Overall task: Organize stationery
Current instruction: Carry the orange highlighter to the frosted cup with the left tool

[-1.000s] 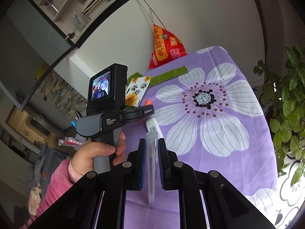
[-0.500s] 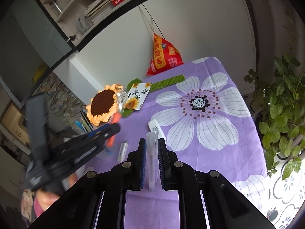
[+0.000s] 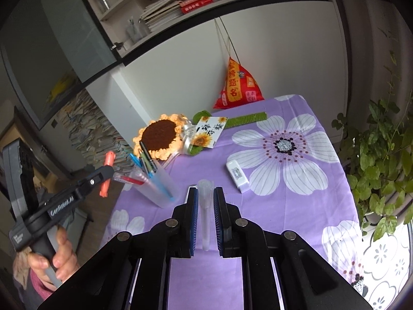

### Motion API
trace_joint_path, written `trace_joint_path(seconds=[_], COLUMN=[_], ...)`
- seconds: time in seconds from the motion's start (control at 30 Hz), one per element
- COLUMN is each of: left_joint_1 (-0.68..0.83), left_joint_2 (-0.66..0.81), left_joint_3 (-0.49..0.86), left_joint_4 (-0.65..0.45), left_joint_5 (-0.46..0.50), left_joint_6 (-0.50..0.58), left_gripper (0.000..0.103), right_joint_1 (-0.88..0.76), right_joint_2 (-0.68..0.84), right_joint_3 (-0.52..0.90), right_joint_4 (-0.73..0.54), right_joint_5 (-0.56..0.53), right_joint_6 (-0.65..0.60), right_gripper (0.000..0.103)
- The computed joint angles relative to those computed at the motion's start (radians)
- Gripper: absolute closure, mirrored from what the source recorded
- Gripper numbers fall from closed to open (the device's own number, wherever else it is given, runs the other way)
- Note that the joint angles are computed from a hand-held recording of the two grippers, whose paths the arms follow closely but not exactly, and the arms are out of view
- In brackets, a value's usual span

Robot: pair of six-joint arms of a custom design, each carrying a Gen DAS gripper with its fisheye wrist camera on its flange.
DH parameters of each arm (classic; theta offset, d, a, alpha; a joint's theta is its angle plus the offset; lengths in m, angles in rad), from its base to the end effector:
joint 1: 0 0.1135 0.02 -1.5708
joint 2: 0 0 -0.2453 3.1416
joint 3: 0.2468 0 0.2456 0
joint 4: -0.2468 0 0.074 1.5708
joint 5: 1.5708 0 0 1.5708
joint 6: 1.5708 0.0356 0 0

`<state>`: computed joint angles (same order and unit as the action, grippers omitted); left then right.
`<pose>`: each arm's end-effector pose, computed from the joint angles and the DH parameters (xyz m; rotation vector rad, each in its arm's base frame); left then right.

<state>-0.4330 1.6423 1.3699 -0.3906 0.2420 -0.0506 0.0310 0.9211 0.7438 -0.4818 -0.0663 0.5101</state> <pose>0.3310 -0.1624 0.2851 0.5613 2.1938 -0.5310 0.2030 0.0087 0.2588 0.4991 2.1978 0.3673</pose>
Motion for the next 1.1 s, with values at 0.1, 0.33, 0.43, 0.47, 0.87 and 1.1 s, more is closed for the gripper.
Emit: trace_joint_path(seconds=[0.1,0.33,0.43,0.47,0.87,1.1], left_joint_1=[0.031,0.058,0.076,0.085,0.127,0.149], left_joint_2=[0.046,0.232,0.3,0.314,0.374,0.352], left_joint_3=[0.066,0.249,0.292,0.298,0.282,0.204], left_joint_4=[-0.012,-0.054,-0.058,-0.054,0.039,0.129], left_joint_5=[0.03,0.065,0.086,0.098,0.181,0.236], left_joint_6=[-0.003,-0.027,-0.046,-0.049,-0.087,-0.101], left_gripper=[0.088,0.088,0.088,0.088,0.088,0.087], right_joint_1=[0.064,0.163,0.186,0.192,0.243,0.258], right_joint_2=[0.006,0.051,0.072,0.077,0.188,0.225], right_joint_3=[0.02,0.075,0.104,0.11,0.184,0.222], right_joint_4=[-0.013,-0.03,-0.04,-0.041,-0.023,-0.026], right_joint_5=[0.051,0.14,0.166,0.174,0.221,0.233], right_joint_6=[0.026,0.063,0.063,0.062,0.06,0.059], right_gripper=[0.09,0.09,0.09,0.09,0.09,0.09])
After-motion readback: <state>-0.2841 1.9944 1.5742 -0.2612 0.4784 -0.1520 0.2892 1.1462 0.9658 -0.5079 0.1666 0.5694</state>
